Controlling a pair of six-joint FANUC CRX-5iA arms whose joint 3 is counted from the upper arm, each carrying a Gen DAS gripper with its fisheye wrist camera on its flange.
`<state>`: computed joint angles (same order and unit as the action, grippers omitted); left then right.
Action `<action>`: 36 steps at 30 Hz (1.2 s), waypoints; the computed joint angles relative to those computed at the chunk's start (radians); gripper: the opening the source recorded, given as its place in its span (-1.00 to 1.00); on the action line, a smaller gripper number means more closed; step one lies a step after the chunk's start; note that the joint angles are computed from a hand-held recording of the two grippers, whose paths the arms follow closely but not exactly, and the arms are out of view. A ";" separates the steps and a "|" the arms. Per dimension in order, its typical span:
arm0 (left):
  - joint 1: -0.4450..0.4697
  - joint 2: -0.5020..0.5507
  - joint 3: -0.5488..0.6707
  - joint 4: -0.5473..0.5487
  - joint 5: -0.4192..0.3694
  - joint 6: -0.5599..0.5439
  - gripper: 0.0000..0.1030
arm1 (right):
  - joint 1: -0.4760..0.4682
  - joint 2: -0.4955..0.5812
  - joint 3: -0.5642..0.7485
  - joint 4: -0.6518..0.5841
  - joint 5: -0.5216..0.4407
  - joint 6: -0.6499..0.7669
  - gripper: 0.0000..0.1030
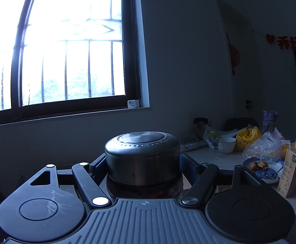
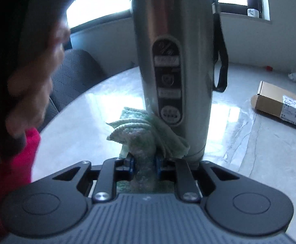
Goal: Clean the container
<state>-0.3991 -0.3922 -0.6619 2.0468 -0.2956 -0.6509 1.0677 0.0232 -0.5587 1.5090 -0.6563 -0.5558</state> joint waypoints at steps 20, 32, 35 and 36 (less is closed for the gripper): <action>0.019 -0.004 0.000 -0.046 -0.011 0.043 0.47 | -0.038 -0.086 -0.043 0.356 -0.064 -0.258 -0.66; 0.032 -0.004 -0.001 -0.055 -0.019 0.041 0.48 | -0.037 -0.040 -0.051 0.174 0.049 -0.155 -0.65; 0.027 -0.004 0.000 -0.049 -0.013 0.036 0.48 | -0.037 -0.026 -0.054 0.121 0.070 -0.135 -0.65; 0.027 -0.005 -0.001 -0.049 -0.013 0.037 0.48 | -0.039 -0.024 -0.058 0.115 0.077 -0.135 -0.65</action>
<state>-0.3724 -0.3969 -0.6626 1.9976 -0.3083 -0.6144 1.0287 -0.0009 -0.6166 1.6244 -0.5795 -0.6911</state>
